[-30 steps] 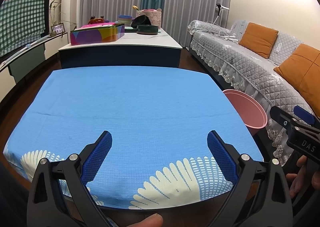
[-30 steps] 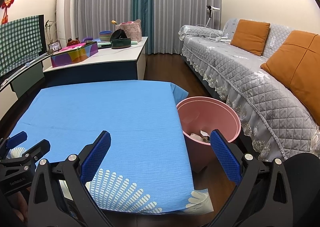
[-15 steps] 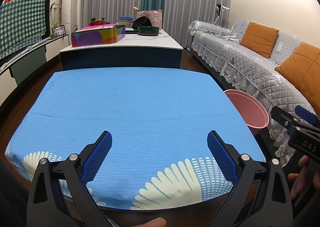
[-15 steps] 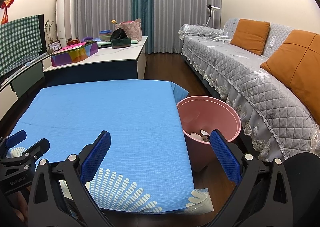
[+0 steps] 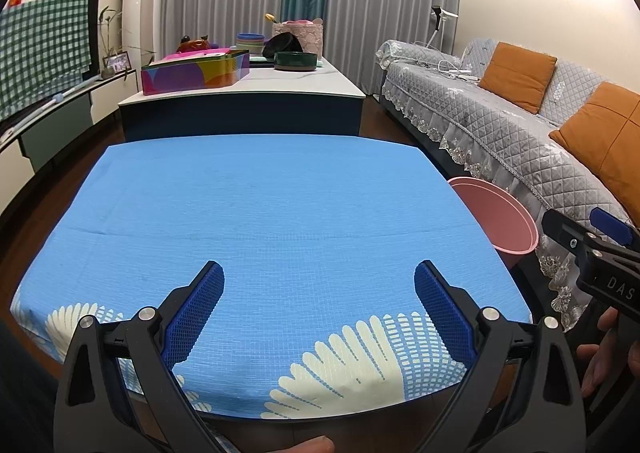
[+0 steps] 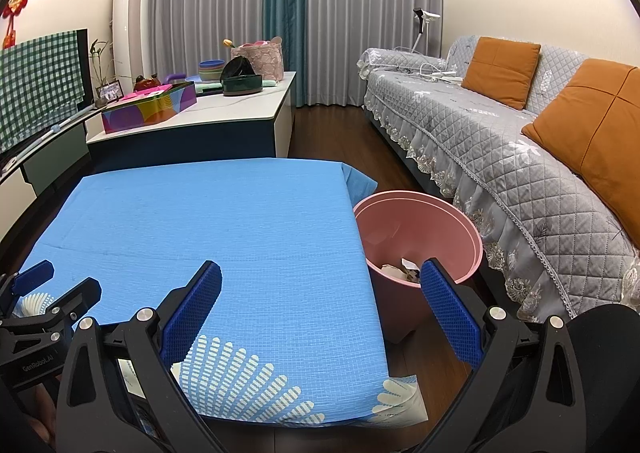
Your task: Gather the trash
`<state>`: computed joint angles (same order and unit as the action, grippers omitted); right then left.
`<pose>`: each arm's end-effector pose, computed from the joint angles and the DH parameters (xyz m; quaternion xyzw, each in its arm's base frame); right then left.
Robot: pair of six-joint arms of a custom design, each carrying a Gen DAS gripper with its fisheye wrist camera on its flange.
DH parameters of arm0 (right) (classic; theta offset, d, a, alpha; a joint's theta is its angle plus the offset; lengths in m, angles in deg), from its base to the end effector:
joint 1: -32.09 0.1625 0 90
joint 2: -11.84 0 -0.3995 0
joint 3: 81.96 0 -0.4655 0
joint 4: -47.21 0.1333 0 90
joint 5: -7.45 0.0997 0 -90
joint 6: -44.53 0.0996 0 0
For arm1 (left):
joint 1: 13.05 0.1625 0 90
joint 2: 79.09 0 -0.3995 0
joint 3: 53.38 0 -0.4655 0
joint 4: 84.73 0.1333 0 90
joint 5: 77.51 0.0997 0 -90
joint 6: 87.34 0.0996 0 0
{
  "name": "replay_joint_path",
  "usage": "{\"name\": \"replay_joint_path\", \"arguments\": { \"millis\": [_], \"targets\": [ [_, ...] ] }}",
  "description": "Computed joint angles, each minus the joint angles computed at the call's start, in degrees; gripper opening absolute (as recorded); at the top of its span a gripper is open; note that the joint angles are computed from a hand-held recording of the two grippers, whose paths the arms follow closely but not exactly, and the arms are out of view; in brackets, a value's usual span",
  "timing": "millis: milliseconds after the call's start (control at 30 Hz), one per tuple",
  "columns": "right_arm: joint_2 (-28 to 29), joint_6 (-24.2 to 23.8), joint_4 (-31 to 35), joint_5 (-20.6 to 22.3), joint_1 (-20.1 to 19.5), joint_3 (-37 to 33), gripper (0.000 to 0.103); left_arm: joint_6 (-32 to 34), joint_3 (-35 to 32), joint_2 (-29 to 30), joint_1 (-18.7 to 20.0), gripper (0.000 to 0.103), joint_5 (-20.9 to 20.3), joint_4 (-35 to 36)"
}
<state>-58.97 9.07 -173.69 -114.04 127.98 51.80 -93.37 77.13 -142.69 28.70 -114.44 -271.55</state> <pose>0.1280 -0.4484 0.1857 0.1399 -0.8003 0.4626 0.3548 -0.2137 -0.4761 0.0900 0.2038 0.8479 -0.4023 0.2788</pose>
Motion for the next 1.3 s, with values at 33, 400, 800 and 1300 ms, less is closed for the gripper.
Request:
{"name": "replay_joint_path", "arguments": {
  "millis": [33, 400, 800, 1300],
  "targets": [
    [-0.03, 0.03, 0.01, 0.03, 0.00, 0.02, 0.098, -0.05, -0.02, 0.02, 0.00, 0.093, 0.00, 0.07],
    [0.57, -0.30, -0.65, 0.08, -0.13, 0.10, 0.098, 0.60, -0.37, 0.11, 0.24, 0.093, -0.11, -0.09],
    [0.53, -0.53, -0.78, 0.42, -0.30, 0.40, 0.098, 1.63, -0.63, 0.55, 0.33, 0.094, 0.09, -0.90],
    [0.41, -0.41, -0.47, 0.34, -0.21, 0.25, 0.098, 1.79, -0.47, 0.43, 0.27, 0.094, 0.06, -0.94]
  ]
}}
